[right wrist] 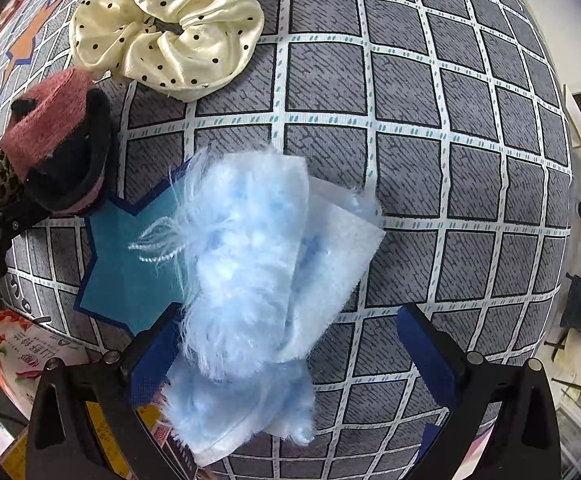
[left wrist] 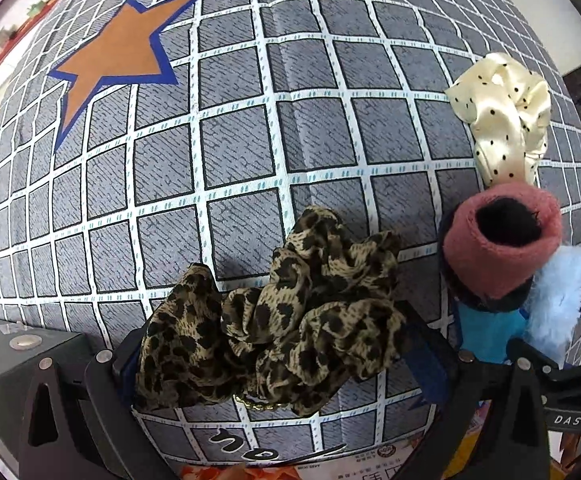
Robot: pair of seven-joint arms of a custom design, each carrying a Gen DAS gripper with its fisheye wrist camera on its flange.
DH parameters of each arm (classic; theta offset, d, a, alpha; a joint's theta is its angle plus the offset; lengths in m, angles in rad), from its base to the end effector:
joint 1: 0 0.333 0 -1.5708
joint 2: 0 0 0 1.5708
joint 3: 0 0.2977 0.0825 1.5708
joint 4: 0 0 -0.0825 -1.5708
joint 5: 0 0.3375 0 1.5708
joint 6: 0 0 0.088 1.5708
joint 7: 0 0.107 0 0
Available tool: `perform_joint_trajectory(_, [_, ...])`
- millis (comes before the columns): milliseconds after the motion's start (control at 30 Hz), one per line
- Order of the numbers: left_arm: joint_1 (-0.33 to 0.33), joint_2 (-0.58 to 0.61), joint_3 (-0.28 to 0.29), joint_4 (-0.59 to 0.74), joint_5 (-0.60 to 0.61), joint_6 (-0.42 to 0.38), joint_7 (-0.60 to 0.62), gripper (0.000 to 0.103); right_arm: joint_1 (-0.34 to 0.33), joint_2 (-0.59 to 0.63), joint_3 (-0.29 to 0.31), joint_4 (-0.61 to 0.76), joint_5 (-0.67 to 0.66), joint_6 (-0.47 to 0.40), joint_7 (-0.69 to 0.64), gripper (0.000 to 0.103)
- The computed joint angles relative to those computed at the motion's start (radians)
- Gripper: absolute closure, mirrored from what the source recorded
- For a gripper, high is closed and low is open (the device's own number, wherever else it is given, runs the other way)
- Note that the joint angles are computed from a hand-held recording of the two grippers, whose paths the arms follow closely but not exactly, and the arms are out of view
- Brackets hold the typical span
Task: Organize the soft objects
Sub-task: 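Grasp the leopard-print scarf with the left tool while the right tool grasps the light blue fluffy item, then carry the leopard scarf and light blue fluffy item over the white box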
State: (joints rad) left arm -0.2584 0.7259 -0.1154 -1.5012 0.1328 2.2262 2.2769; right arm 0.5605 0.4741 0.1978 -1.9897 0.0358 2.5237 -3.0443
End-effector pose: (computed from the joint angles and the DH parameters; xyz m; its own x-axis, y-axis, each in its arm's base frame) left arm 0.6256 -0.2266 0.2556 -0.9049 -0.4249 -0.0250 -0.4253 0.9049 0.0156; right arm 0.4249 0.3950 0.2524 -0.8214 -0.5679 -0.0534 -0.5699 0.8132 0.1180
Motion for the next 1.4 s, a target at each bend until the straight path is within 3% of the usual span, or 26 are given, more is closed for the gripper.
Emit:
perform_joint_trajectory(133, [-0.006,-0.038,0.002,-0.032,0.003,-0.015,-0.016,0.0,0.009,-0.001,-0.002,0.009,-0.007,-0.01,0.014,0.0])
perform_joint_trajectory(200, [-0.023,-0.012,0.011,0.033,0.019,-0.075,-0.036,0.0,-0.005,-0.007,0.012,-0.004,0.015,-0.003,-0.006,0.0])
perform_joint_trajectory(300, [-0.024,-0.02,-0.001,0.043,0.013,-0.09,-0.049,0.016,-0.006,-0.018,0.012,-0.027,0.039,0.015,0.008,0.008])
perform_joint_trajectory(367, [-0.012,-0.049,-0.017,0.009,0.006,-0.073,-0.014,0.047,0.013,-0.032,-0.003,-0.028,0.011,0.001,0.037,0.036])
perform_joint_trajectory(400, [-0.013,-0.06,-0.021,0.003,0.006,-0.075,-0.001,0.054,0.024,-0.038,-0.01,-0.019,-0.013,-0.017,0.046,0.048])
perform_joint_trajectory(433, [-0.012,-0.073,-0.022,-0.014,0.007,-0.062,0.007,0.062,0.034,-0.046,-0.017,-0.017,-0.036,-0.021,0.055,0.075])
perform_joint_trajectory(567, [0.023,-0.141,-0.046,-0.071,-0.052,-0.036,0.048,0.066,0.062,-0.121,-0.04,-0.143,-0.078,0.147,0.176,0.075])
perform_joint_trajectory(667, [0.057,-0.2,-0.06,-0.116,-0.099,-0.02,0.102,0.066,0.095,-0.199,-0.061,-0.232,-0.128,0.186,0.338,0.075])
perform_joint_trajectory(833, [0.107,-0.3,-0.072,-0.175,-0.177,-0.061,0.206,0.066,0.114,-0.285,-0.04,-0.305,-0.198,0.185,0.523,0.075])
perform_joint_trajectory(1067, [0.188,-0.437,-0.054,-0.277,-0.262,-0.128,0.398,0.066,0.168,-0.329,0.018,-0.25,-0.281,0.061,0.803,0.075])
perform_joint_trajectory(1167, [0.222,-0.489,-0.04,-0.325,-0.299,-0.133,0.483,0.066,0.187,-0.312,0.033,-0.199,-0.31,0.022,0.878,0.075])
perform_joint_trajectory(1400, [0.275,-0.544,-0.008,-0.335,-0.34,-0.215,0.616,0.066,0.239,-0.267,0.04,0.001,-0.379,-0.173,0.986,0.075])
